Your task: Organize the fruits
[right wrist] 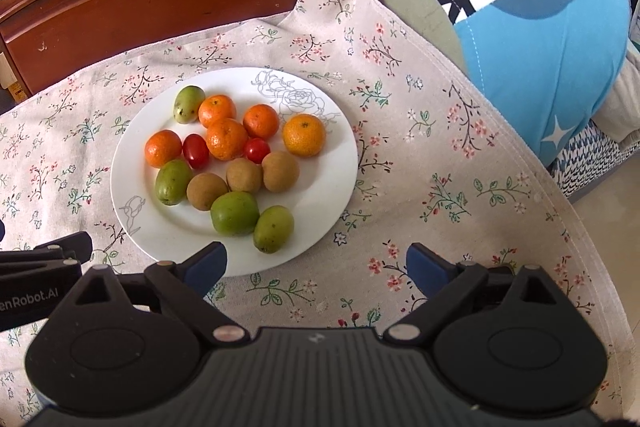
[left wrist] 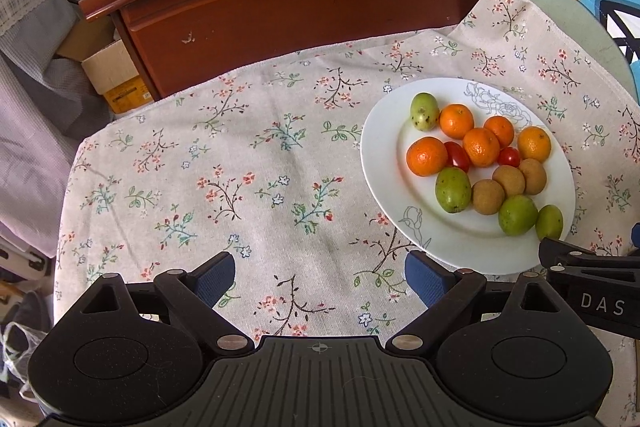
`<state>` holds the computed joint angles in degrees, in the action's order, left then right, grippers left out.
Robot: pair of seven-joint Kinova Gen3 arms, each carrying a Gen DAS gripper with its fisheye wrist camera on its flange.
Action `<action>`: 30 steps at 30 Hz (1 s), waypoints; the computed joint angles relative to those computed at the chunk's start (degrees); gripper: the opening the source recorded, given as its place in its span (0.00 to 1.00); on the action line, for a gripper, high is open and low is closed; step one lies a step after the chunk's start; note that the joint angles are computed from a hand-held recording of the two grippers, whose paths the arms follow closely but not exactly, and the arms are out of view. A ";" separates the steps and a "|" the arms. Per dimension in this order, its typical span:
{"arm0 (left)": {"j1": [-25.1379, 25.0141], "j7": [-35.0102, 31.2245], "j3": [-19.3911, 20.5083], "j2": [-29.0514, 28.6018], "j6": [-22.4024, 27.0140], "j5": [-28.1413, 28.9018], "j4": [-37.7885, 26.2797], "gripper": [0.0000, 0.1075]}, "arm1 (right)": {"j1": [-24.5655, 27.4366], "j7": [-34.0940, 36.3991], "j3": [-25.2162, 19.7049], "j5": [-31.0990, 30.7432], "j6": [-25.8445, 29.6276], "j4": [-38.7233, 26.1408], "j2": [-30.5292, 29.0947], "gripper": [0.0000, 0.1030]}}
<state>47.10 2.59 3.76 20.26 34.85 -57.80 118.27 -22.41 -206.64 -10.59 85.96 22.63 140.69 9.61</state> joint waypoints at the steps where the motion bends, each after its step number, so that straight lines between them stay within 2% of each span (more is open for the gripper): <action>1: 0.10 0.06 0.00 0.03 0.02 -0.16 0.01 0.87 | -0.04 0.20 -0.04 -0.08 -0.01 -0.03 0.02 0.93; 20: 0.59 0.65 0.44 0.35 1.53 -1.53 -0.23 0.87 | -1.42 0.31 -0.29 -0.29 1.73 -0.06 0.24 0.93; 30: 0.60 0.76 0.85 0.10 2.48 -1.65 -0.18 0.87 | -1.96 2.97 -0.08 -2.18 1.94 -0.53 0.56 0.93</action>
